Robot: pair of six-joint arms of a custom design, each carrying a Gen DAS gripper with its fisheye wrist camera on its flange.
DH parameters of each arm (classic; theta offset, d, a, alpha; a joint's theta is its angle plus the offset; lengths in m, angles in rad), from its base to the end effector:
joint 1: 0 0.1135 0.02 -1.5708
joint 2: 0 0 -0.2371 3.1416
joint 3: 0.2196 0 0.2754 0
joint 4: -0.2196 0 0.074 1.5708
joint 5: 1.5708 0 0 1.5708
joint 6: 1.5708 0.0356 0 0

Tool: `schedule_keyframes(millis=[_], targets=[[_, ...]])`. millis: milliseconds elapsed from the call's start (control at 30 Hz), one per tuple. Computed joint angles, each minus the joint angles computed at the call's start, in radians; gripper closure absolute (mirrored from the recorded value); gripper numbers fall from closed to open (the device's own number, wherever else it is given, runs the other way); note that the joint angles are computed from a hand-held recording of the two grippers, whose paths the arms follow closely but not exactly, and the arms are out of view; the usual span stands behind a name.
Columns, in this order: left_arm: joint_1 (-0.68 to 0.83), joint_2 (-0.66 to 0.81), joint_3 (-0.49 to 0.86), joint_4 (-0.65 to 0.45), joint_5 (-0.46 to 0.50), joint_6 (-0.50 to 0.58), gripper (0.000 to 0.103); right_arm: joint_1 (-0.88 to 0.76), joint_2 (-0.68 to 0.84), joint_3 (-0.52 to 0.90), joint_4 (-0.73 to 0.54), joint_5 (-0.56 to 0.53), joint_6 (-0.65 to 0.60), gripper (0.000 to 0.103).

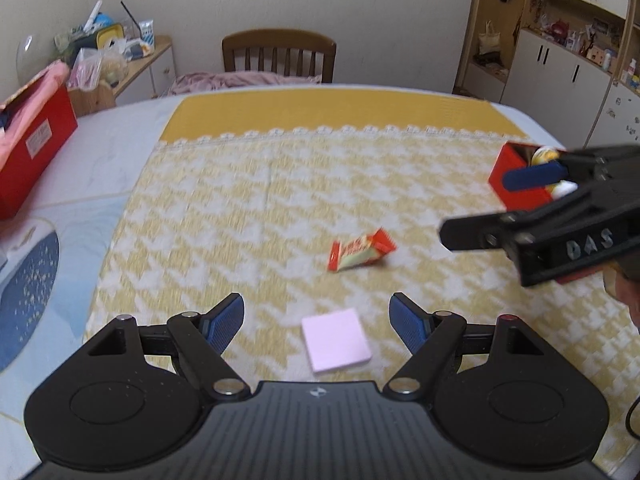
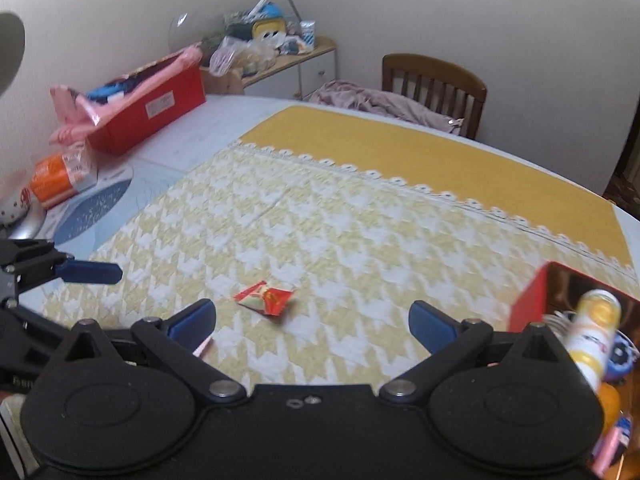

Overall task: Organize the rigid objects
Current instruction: 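Grasp the pink eraser block with the left gripper while the right gripper grasps the red candy packet, then carry the pink eraser and red candy packet over the red tin box with both grippers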

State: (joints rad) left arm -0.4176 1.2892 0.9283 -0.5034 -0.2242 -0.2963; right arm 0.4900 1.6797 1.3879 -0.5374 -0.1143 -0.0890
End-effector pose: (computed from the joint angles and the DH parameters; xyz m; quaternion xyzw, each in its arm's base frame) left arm 0.2750 -0.1134 0.2198 0.0179 0.9330 -0.0218 0.3588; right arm 0.3460 0.1892 0.2487 -0.2855 0.8859 0.1242 0.3439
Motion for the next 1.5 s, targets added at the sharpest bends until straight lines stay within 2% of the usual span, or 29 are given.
schedule_keyframes(millis=[400,733,900,1033,1100,1200,1367,1500], targets=[[-0.015,0.073,-0.041,0.072,0.005,0.003,0.023,0.062,0.197,0.145,0.001,0.022,0.008,0.005],[-0.051,0.121,-0.049,0.106,-0.059,-0.011,0.024,0.068,0.293,0.212,-0.014,0.018,0.032,0.023],[-0.059,0.133,-0.053,0.117,-0.073,-0.023,0.024,0.067,0.317,0.227,-0.019,0.012,0.039,0.035],[-0.063,0.134,-0.054,0.125,-0.074,-0.025,0.031,0.067,0.326,0.229,-0.02,0.01,0.036,0.047],[-0.066,0.132,-0.053,0.124,-0.067,-0.031,0.038,0.069,0.329,0.231,-0.019,0.008,0.034,0.049],[-0.074,0.13,-0.048,0.117,-0.064,-0.038,0.047,0.071,0.329,0.228,-0.013,0.004,0.032,0.059],[-0.069,0.135,-0.035,0.107,-0.063,-0.034,0.062,0.074,0.323,0.219,-0.004,0.003,0.023,0.07],[-0.063,0.138,-0.029,0.104,-0.058,-0.029,0.063,0.072,0.313,0.208,0.004,-0.001,0.025,0.077]])
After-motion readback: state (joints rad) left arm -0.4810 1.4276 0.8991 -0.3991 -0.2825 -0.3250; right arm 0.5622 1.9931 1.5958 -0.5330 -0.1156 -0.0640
